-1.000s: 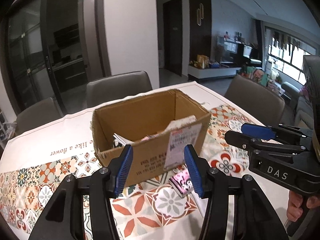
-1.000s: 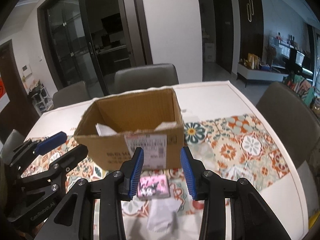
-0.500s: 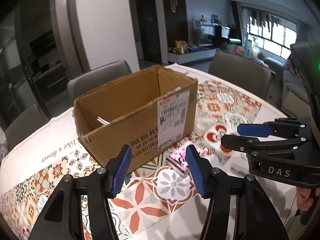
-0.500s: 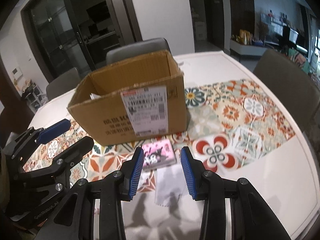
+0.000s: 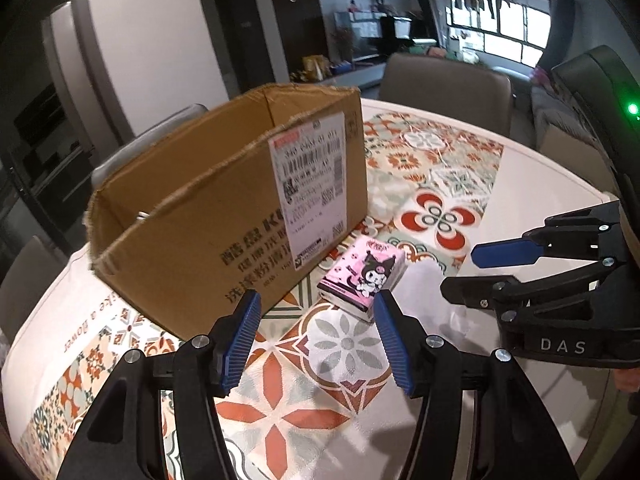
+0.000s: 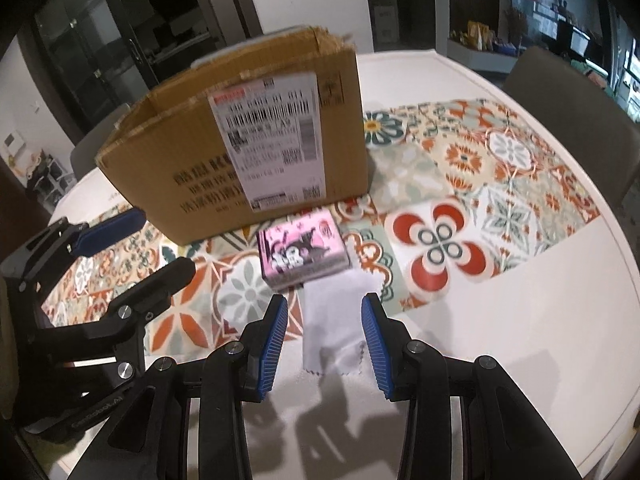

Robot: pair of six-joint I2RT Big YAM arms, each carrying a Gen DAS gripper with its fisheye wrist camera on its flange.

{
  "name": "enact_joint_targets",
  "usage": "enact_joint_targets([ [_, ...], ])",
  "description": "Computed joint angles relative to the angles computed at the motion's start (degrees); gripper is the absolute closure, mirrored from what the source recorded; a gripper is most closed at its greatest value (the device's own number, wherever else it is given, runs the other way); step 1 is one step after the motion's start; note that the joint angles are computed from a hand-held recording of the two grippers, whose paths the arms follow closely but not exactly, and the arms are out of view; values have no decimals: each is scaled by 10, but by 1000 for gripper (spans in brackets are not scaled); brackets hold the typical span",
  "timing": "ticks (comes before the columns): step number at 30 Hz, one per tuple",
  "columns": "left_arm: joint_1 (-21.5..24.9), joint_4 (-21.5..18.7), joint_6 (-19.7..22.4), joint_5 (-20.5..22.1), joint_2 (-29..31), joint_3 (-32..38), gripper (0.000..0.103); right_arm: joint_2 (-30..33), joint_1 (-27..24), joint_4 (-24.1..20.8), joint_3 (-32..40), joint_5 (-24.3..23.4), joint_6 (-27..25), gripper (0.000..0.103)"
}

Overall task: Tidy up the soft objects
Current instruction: 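Move both tools back toward the pink tissue pack and white wipe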

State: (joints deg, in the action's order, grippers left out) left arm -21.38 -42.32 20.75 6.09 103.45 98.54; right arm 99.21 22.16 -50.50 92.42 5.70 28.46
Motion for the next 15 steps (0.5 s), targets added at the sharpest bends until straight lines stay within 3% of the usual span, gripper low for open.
enact_joint_targets([
  [15, 4, -29, 41, 39, 66, 47, 44, 42, -5, -27, 6, -41, 25, 63],
])
